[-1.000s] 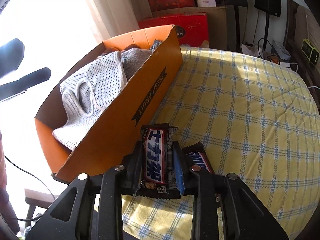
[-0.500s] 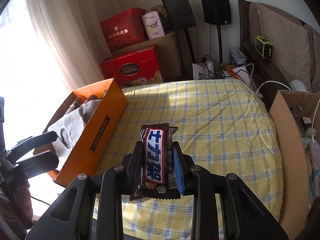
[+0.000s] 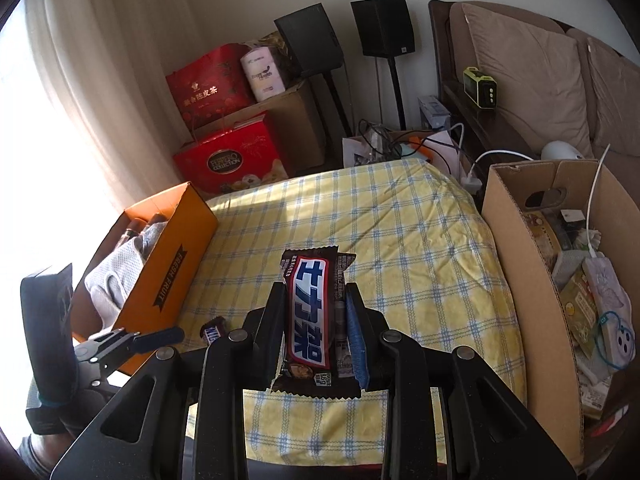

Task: Organize objects
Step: 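Grasp the Snickers bar with the left tool while the right tool holds its bar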

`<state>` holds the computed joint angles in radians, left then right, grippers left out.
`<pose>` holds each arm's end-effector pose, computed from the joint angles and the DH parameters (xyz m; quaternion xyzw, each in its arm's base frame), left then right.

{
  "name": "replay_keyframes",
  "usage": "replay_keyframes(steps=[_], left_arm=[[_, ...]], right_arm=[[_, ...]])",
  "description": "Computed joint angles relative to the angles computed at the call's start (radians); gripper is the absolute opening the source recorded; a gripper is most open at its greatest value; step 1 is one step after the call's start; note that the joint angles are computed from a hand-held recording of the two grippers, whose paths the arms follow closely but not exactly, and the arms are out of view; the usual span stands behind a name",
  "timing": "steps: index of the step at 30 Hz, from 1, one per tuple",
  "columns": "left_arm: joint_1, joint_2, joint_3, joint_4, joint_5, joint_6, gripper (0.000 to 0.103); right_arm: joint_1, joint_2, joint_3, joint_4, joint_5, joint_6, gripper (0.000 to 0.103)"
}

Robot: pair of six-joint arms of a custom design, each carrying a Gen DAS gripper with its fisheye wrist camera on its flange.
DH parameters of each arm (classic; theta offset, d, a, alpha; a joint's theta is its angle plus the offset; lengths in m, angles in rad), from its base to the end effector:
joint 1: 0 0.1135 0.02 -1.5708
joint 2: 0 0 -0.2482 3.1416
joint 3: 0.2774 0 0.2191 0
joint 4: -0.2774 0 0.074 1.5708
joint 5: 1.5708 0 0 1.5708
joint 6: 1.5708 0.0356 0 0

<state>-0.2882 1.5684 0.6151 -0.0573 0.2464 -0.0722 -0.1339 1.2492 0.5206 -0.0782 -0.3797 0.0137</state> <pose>0.2353 -0.0788 0.1327 0.1366 0.9445 -0.1654 0.2487 0.2126 -0.0153 0.1761 -0.0030 0.9140 0.1528 0.3759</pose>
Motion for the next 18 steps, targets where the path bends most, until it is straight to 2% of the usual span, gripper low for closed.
replay_keyframes(steps=[5, 11, 14, 18], left_arm=[[-0.013, 0.065, -0.022, 0.089, -0.094, -0.061, 0.087], [-0.006, 0.198, 0.02, 0.121, -0.108, -0.069, 0.087], [-0.025, 0.23, 0.015, 0.164, -0.133, -0.063, 0.08], [-0.06, 0.244, 0.007, 0.22, -0.197, -0.04, 0.057]], right_arm=[[-0.015, 0.022, -0.026, 0.033, -0.017, 0.001, 0.028], [-0.008, 0.042, -0.05, 0.072, -0.011, 0.005, 0.028], [0.0, 0.049, -0.057, 0.085, -0.003, 0.004, 0.028], [0.018, 0.052, -0.075, 0.116, 0.029, 0.009, 0.028]])
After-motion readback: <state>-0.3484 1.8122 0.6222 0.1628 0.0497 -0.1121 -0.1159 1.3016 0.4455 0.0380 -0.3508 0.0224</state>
